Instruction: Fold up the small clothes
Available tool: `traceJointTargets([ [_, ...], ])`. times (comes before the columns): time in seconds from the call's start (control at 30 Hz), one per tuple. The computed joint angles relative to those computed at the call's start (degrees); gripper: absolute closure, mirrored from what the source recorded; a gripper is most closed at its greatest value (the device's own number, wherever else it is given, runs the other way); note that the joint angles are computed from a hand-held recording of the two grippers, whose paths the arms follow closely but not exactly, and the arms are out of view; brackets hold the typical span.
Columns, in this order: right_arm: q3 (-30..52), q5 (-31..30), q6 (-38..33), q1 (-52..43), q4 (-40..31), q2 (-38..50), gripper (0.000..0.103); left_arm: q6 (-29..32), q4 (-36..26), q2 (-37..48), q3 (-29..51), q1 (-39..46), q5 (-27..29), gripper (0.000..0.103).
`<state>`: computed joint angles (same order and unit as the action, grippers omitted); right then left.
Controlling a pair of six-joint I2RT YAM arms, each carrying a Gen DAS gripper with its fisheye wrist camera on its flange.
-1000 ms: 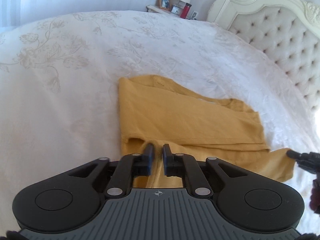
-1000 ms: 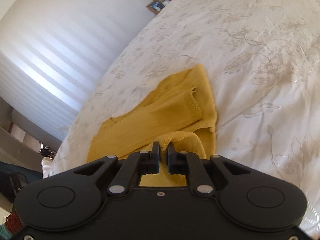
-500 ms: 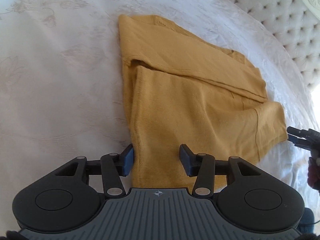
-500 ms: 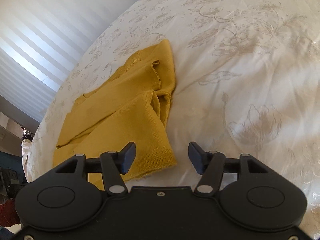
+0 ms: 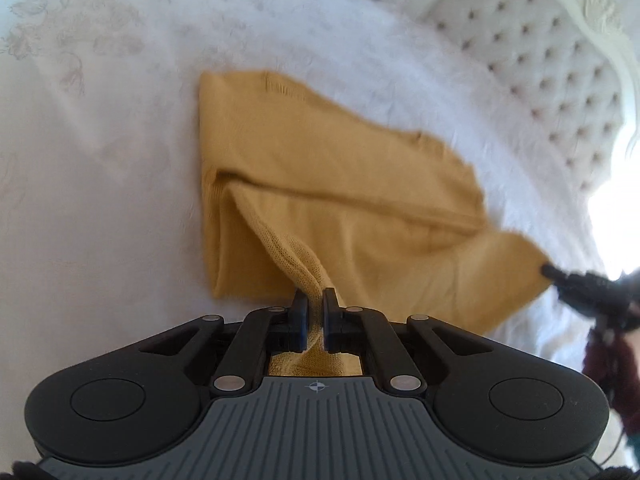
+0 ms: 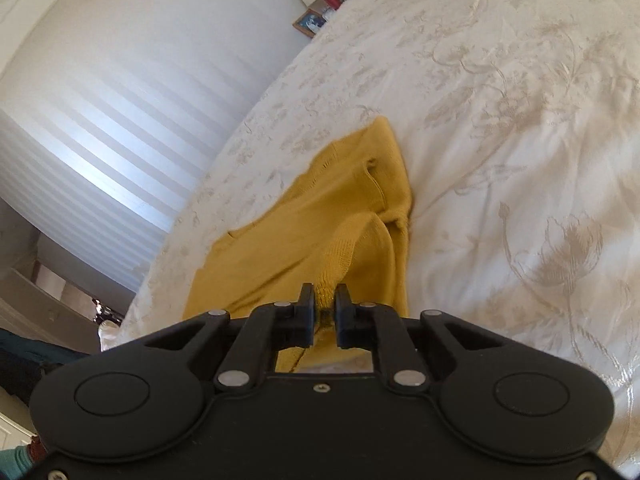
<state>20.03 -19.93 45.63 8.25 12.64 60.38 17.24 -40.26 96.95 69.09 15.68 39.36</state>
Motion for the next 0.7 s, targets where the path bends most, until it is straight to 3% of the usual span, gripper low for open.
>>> traceJointTargets([
  [0.13,3.82,1.21,0.54,0.05,-0.65,-1.42,0.085,-6.19,3.65,-0.49,2.01,0.01,2.66,0.097],
  [0.33,9.67,5.84,1.95,0.16,4.36,5.79,0.085,-16.27,9.07,1.22,7.02,-0.53,3.85,0.097],
  [0.57,17.43,9.47,4.32,-0.43,10.49,20.35,0.085,-26.24,16.09,7.74,14.09,-3.22,0.83,0.096],
  [0.7,22.96,11.04,4.13,-0.1,10.51,27.97,0.085,-28.13,17.88,12.52,17.9,-5.28,-2.57,0.096],
])
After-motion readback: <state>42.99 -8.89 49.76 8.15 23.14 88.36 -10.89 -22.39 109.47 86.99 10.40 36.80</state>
